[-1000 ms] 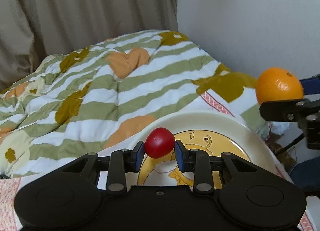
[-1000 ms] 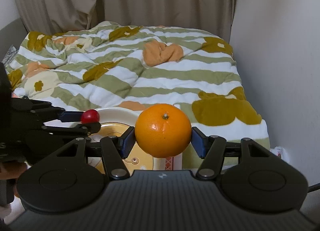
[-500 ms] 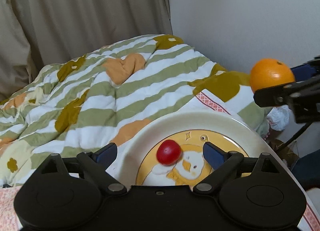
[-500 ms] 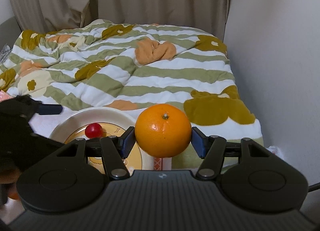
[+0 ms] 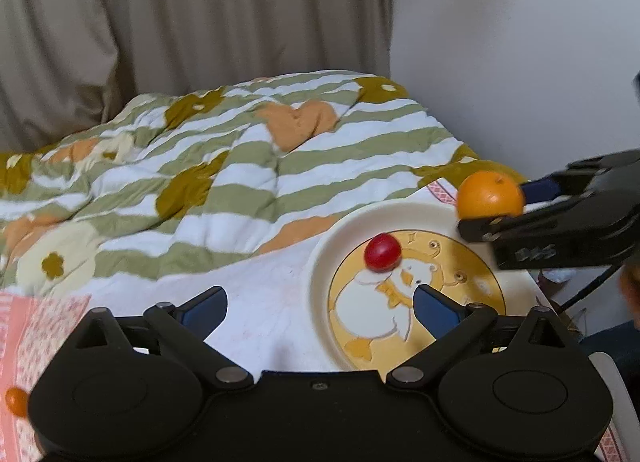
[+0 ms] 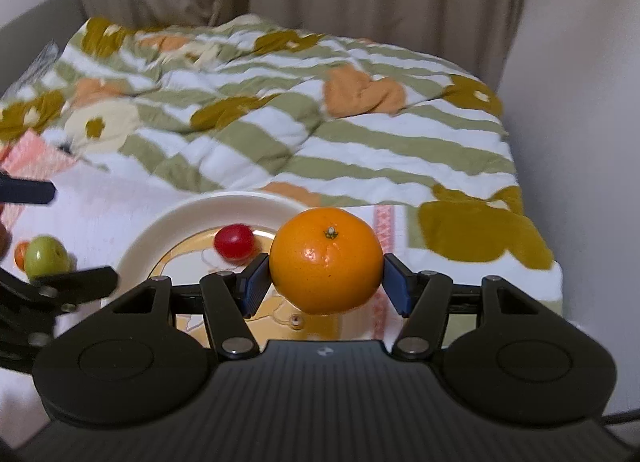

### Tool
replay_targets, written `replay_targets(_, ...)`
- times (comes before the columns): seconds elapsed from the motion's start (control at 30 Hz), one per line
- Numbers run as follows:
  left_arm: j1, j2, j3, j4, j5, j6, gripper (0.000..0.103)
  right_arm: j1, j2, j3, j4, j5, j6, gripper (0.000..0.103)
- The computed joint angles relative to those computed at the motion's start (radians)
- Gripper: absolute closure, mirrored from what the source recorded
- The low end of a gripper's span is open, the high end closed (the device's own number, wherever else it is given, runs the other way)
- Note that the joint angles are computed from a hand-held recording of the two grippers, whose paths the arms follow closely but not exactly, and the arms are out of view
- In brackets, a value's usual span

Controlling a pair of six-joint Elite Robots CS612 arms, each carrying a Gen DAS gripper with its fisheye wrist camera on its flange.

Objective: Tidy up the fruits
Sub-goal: 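Open the left tool dropping the tomato while the right tool releases the orange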

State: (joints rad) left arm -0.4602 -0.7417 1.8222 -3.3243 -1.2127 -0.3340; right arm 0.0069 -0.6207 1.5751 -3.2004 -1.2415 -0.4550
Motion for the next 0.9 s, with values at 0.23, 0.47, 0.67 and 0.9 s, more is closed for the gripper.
replay_targets(0.23, 0.001, -0.017, 0.033, 0.006, 0.021, -0.043, 0.002, 0.026, 0.041, -0.023, -0.027, -0.025, -0.068, 0.028)
replay_targets(0.47, -0.001, -0.022, 0.057, -0.001, 0.063, -0.050, 0.002, 0.040, 0.070, -0.038, -0.062, -0.057, -0.129, 0.028)
replay_targets(0.67, -0.011, -0.035, 0.083, -0.017, 0.080, -0.068, 0.002, 0.041, 0.083, 0.002, -0.272, -0.056, -0.187, 0.000)
replay_targets(0.9, -0.040, -0.066, 0.128, -0.051, 0.130, -0.099, 0.002, 0.012, 0.017, 0.068, -0.216, -0.002, -0.118, 0.000)
